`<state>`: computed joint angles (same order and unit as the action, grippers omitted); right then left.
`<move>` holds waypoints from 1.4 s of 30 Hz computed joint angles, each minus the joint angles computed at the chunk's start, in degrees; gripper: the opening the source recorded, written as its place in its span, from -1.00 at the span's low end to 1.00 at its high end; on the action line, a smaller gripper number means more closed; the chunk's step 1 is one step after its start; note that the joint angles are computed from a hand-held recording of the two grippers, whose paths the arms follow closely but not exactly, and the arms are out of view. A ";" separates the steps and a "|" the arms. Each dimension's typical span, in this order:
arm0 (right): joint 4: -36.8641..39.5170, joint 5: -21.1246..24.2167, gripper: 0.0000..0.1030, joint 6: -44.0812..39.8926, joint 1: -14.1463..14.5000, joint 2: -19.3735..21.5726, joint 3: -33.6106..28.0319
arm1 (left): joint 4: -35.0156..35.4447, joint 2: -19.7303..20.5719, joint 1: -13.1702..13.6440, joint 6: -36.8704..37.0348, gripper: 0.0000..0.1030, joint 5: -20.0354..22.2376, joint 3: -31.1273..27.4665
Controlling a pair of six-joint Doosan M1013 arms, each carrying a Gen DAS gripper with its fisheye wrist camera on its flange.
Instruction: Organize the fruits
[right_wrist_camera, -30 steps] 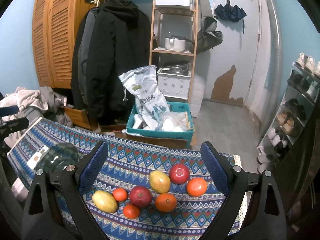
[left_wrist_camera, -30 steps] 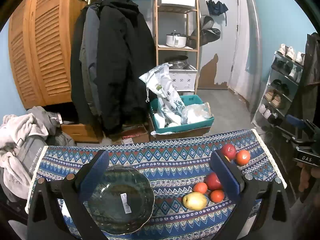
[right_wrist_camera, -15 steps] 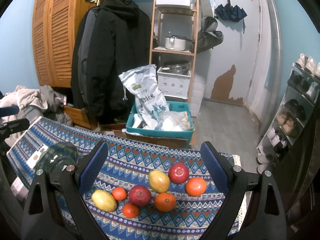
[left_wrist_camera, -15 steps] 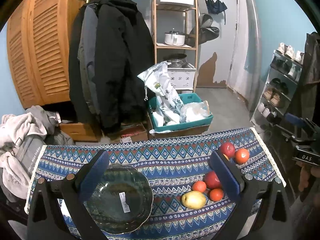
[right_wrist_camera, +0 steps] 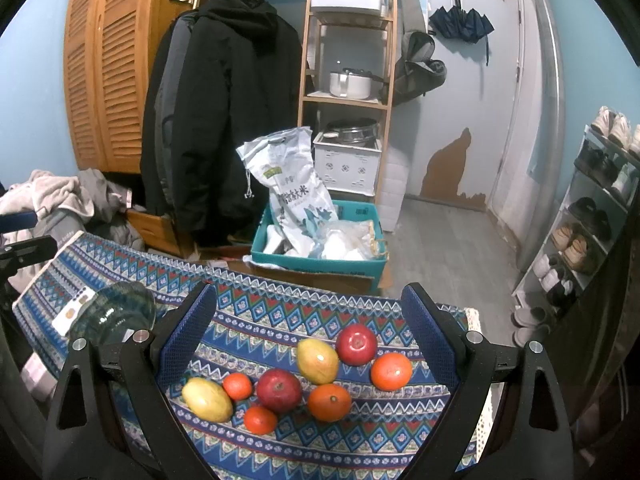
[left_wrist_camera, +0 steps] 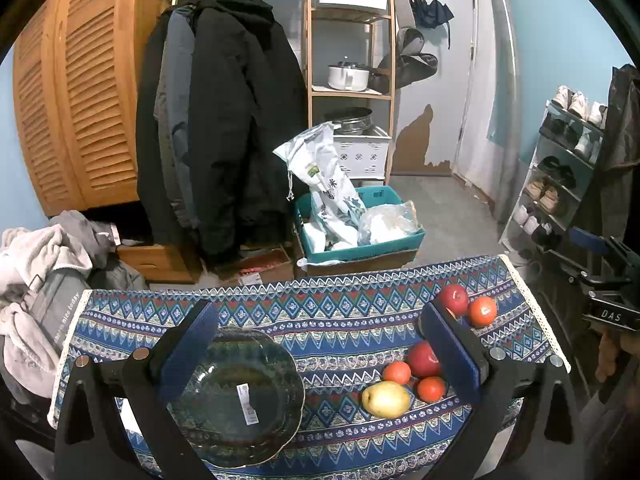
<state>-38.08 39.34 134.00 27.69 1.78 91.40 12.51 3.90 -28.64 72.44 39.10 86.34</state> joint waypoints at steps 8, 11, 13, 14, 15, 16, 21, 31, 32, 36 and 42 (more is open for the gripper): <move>0.10 0.23 0.79 -0.12 0.01 0.08 -0.12 | -0.19 -0.05 -0.01 0.11 0.99 -0.09 0.12; 0.04 0.19 0.79 0.04 0.08 0.06 -0.04 | -0.17 -0.17 -0.07 -0.01 0.99 -0.14 0.34; 0.03 0.26 0.79 -0.02 0.09 0.09 -0.08 | -0.19 -0.28 -0.17 0.00 0.99 -0.24 0.57; 0.03 0.26 0.79 -0.02 0.09 0.09 -0.08 | -0.12 -0.29 -0.18 -0.06 0.99 -0.27 0.59; 0.12 0.25 0.79 -0.09 0.06 0.08 -0.11 | -0.26 -0.28 -0.15 0.06 0.99 -0.29 0.57; 0.05 0.12 0.79 0.03 0.07 0.06 0.00 | -0.24 -0.33 -0.20 0.01 0.99 -0.29 0.63; 0.33 0.34 0.79 -0.28 0.04 0.13 -0.26 | -0.25 -0.25 -0.18 -0.08 0.99 -0.19 0.49; 0.56 0.46 0.79 -0.42 -0.03 0.22 -0.50 | -0.38 -0.24 -0.37 0.05 0.99 -0.39 0.62; 0.73 0.51 0.79 -0.62 -0.05 0.23 -0.58 | -0.38 -0.24 -0.37 0.05 0.99 -0.39 0.62; -0.08 0.01 0.79 0.68 0.19 -0.10 0.73 | -0.52 -0.23 -0.51 0.10 0.99 -0.36 0.64; -0.47 -0.10 0.79 0.97 0.27 -0.18 1.11 | -1.12 -0.03 -0.47 0.79 0.99 -0.04 0.44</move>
<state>-38.55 39.25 134.97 27.96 1.59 92.51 11.39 3.87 -29.11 73.23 39.06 86.77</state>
